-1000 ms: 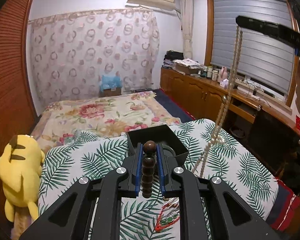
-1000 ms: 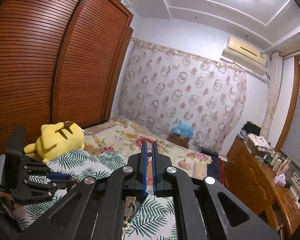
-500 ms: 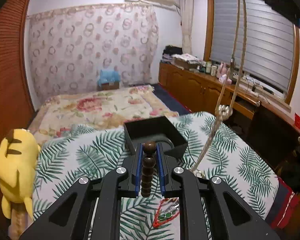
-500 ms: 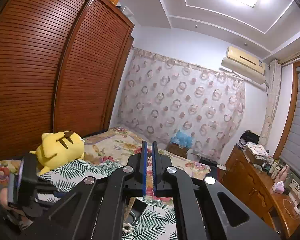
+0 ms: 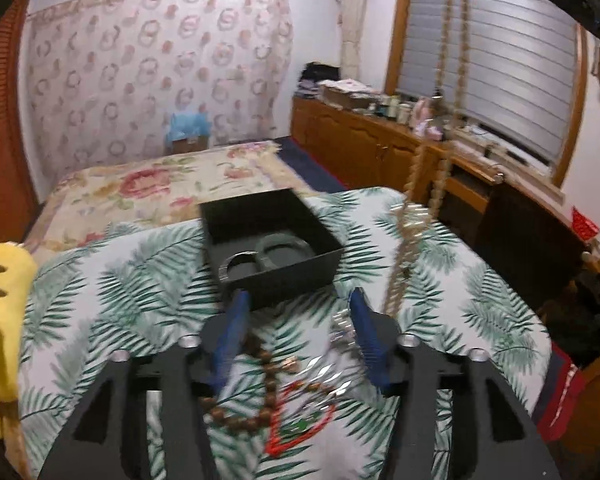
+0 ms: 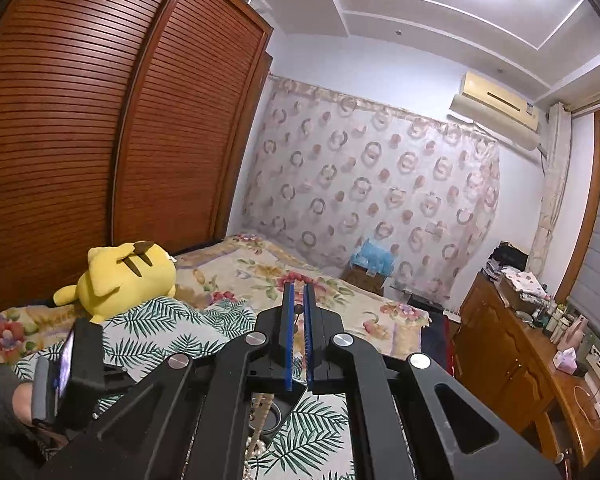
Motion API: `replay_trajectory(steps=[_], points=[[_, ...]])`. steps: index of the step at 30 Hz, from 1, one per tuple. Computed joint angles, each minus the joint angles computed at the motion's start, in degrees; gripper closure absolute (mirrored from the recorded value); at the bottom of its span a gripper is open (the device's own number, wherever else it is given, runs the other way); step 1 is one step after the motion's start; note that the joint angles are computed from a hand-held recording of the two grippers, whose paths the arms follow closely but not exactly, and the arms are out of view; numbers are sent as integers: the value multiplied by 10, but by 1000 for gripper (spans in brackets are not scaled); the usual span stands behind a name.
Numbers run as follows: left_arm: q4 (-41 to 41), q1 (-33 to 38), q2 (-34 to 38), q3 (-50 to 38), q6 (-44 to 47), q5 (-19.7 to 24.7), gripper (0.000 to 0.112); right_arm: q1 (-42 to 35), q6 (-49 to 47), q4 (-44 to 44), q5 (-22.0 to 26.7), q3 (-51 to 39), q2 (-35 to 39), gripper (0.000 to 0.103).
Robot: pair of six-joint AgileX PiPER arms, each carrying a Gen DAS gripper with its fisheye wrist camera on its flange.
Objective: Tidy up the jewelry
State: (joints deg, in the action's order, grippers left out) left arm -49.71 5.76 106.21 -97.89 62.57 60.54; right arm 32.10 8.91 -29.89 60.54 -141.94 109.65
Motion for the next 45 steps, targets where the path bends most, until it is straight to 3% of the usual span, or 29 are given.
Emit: replay_trajectory(steps=[13, 16, 17, 24, 28, 32, 45], points=[[-34, -93, 28, 5, -11, 20, 60, -21, 60, -20, -69, 168, -84, 98], [-15, -111, 37, -6, -25, 12, 104, -32, 71, -22, -83, 206, -103, 98], [-11, -113, 41, -11, -32, 16, 108, -37, 75, -21, -88, 219, -110, 98], [-28, -97, 29, -7, -20, 11, 109, -65, 93, -10, -115, 274, -137, 98], [-40, -93, 4, 12, -7, -11, 110, -64, 92, -15, -109, 278, -139, 98], [-56, -76, -8, -2, -6, -2, 110, -70, 99, -10, -111, 301, -139, 98], [-49, -30, 31, -147, -63, 36, 112, -74, 112, -2, -132, 330, -134, 98]])
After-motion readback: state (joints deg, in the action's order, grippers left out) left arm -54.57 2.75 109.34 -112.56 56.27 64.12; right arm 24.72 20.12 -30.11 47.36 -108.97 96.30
